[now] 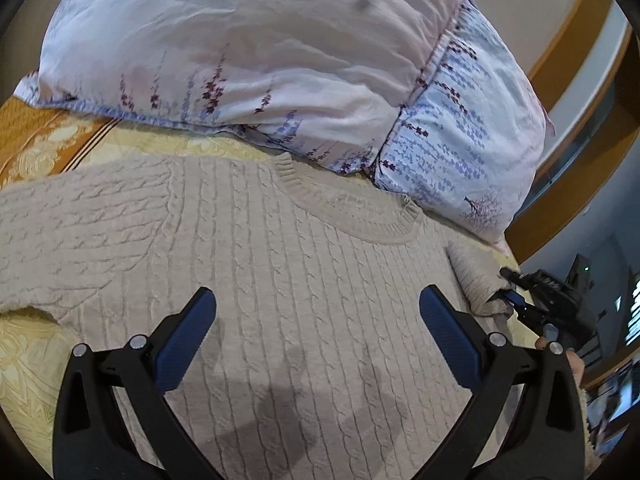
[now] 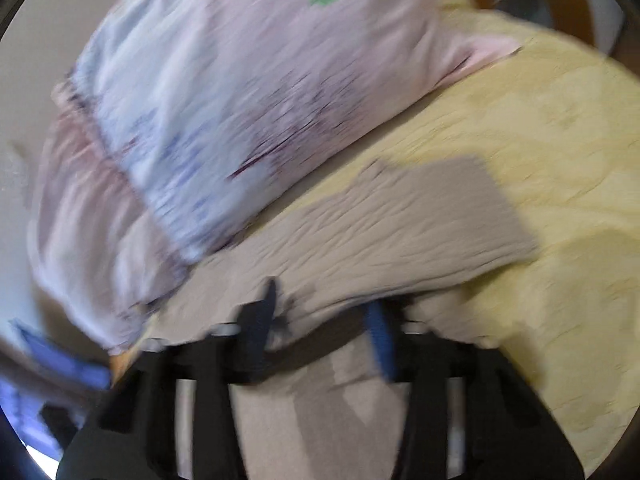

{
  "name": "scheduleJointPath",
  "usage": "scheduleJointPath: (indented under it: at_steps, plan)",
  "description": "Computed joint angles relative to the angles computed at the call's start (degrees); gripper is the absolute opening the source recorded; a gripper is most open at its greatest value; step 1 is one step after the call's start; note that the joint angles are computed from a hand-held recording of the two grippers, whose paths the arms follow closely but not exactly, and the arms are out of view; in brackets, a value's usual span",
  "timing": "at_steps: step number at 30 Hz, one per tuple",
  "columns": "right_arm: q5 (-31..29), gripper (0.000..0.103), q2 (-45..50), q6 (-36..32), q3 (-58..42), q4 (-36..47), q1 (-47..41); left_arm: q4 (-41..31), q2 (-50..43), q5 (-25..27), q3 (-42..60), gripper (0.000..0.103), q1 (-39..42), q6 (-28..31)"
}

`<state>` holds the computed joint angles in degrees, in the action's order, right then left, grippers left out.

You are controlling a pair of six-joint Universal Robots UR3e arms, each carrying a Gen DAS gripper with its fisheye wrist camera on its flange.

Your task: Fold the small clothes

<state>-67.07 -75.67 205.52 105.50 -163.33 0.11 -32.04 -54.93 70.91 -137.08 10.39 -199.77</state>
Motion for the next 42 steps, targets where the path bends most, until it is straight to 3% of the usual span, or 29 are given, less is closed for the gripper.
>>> scheduleJointPath:
  at_steps: [1, 4, 7, 9, 12, 15, 20, 24, 29, 32, 34, 35, 36, 39, 42]
  plan:
    - [-3.01, 0.017, 0.23, -0.45, -1.41, 0.83, 1.23, -0.93, 1.35, -1.57, -0.60, 0.097, 1.51, 0.46]
    - [-9.28, 0.011, 1.60, -3.57, -7.47, 0.51, 7.98, -6.18, 7.11, -7.99, -2.52, 0.092, 7.87, 2.75]
    - [-8.11, 0.011, 3.90, -7.75, -13.87, -0.62, 15.66, -13.04, 13.44, -14.54, -3.94, 0.088, 14.62, 4.63]
    - [-4.14, 0.012, 7.16, -11.18, -20.10, 3.69, 19.96, -18.91, 17.38, -20.18, -4.76, 0.086, 19.52, 6.35]
    - [3.03, 0.040, 12.73, -15.55, -28.63, 15.02, 24.21, -21.33, 17.85, -23.77, -5.63, 0.082, 21.47, 6.59]
    - [5.35, 0.050, 9.50, -13.13, -20.88, 10.87, 22.42, -19.30, 14.98, -23.75, -6.15, 0.075, 20.06, 5.10]
    - [9.60, 0.051, -2.38, -5.22, -1.69, 5.47, 10.92, -8.25, 2.99, -23.00, -6.42, 0.064, 15.23, -1.46]
    - [14.48, 0.051, -8.88, 0.28, 10.30, 6.57, -0.14, 0.28, -5.32, -23.33, -6.75, 0.055, 12.67, -6.92]
    - [18.99, 0.050, -6.66, 5.96, 17.23, -4.44, -7.68, 8.35, -13.40, -22.34, -5.59, 0.027, 10.30, -12.92]
    - [16.84, 0.045, -3.76, 9.11, 16.48, -10.61, -7.98, 12.34, -18.41, -20.03, -3.82, 0.010, 8.84, -15.56]
    - [15.50, 0.032, -2.75, 9.57, 15.91, -11.35, -7.65, 13.42, -21.17, -18.90, -1.92, 0.008, 8.39, -15.39]
    - [14.89, 0.015, -2.40, 9.25, 15.83, -11.84, -7.55, 12.96, -21.18, -18.81, -1.43, 0.008, 8.57, -14.78]
    - [13.83, 0.010, -2.78, 8.81, 16.15, -12.49, -7.09, 11.85, -20.13, -18.82, -1.16, 0.007, 9.09, -13.78]
    - [11.87, 0.009, -5.37, 7.72, 18.81, -16.65, -5.31, 6.32, -13.78, -18.63, -0.65, 0.007, 11.50, -8.80]
    - [9.37, 0.009, -5.89, 6.49, 18.88, -15.82, -2.50, 0.47, -9.44, -13.65, 0.70, 0.007, 11.98, -5.00]
